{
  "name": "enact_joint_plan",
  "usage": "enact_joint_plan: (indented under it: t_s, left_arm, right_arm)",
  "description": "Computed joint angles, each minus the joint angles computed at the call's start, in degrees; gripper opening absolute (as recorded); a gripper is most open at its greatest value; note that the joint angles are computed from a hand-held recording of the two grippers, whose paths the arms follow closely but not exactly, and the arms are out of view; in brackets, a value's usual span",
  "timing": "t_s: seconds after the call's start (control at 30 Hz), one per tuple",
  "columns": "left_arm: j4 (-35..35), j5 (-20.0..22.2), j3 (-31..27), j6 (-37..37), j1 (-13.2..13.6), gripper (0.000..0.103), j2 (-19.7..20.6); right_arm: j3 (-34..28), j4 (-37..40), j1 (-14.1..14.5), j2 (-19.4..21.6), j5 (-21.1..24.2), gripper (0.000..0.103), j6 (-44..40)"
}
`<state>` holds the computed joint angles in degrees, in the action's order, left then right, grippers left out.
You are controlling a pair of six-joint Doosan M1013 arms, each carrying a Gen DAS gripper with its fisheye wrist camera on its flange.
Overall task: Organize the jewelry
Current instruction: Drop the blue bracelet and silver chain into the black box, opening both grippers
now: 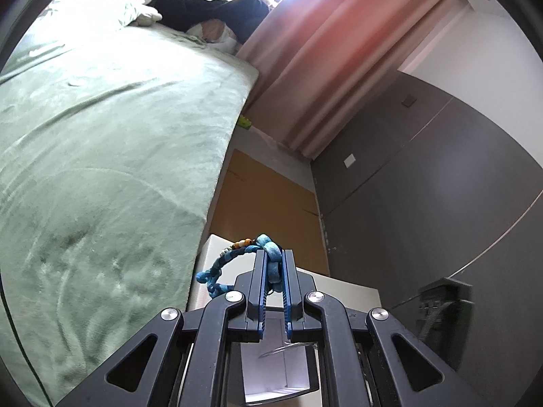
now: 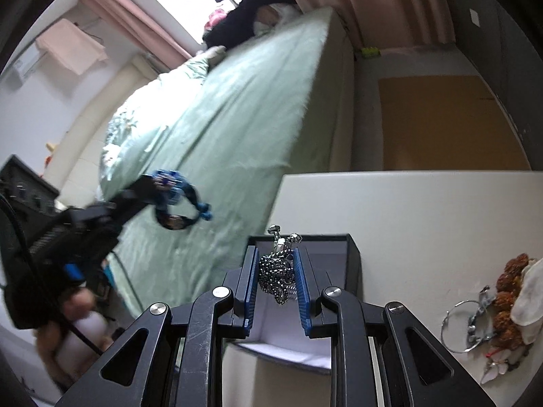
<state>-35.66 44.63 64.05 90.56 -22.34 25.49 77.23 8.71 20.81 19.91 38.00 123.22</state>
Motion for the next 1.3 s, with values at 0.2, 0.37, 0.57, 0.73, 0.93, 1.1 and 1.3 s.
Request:
enact_joint_plan:
  t_s: [0.2,0.37,0.57,0.73,0.93,1.1,1.3]
  left_arm:
    - [1.17,3.21,-1.49,0.19,-0.29,0.008,0.92]
    - [3.52,7.95,-3.24,1.92,-1.73,0.008,2.01]
    - [6.03,10.96,-3.92,4.36,-3.78,0.008,2.38]
    - [11.42,15.11,-5.40,2.54,-5.41,0.008,3.82]
    - [13.65,18.06,-7.04,-1.12,-5.99,0.010,5.81]
    - [15.75,19.81,-8.13,-4.32,-6.41,0.050,6.67]
    - [15.51,16.05,-6.49,-4.04,-6.99,0.051,5.12]
  right_arm:
    - [-0.51,3.28,-0.86,-0.08,3.43,0.029,1.41]
    - [5.99,-8.18,0.14,-5.76,-2.54,0.064,15.50]
    - [9.65,-17.75,0.87,-9.75,-0.38,0.064,26.30]
    - [12.84,-20.39,1.12,-12.32,-0.17,0.064,31.28]
    - [14.84,-20.91,0.09,-13.84,-0.55,0.064,33.01]
    - [16.44,-20.75,-0.76,-14.95,-2.30,0.064,34.39]
    - [17.86,-21.67,-1.32,-16.14,-2.38,0.064,36.58]
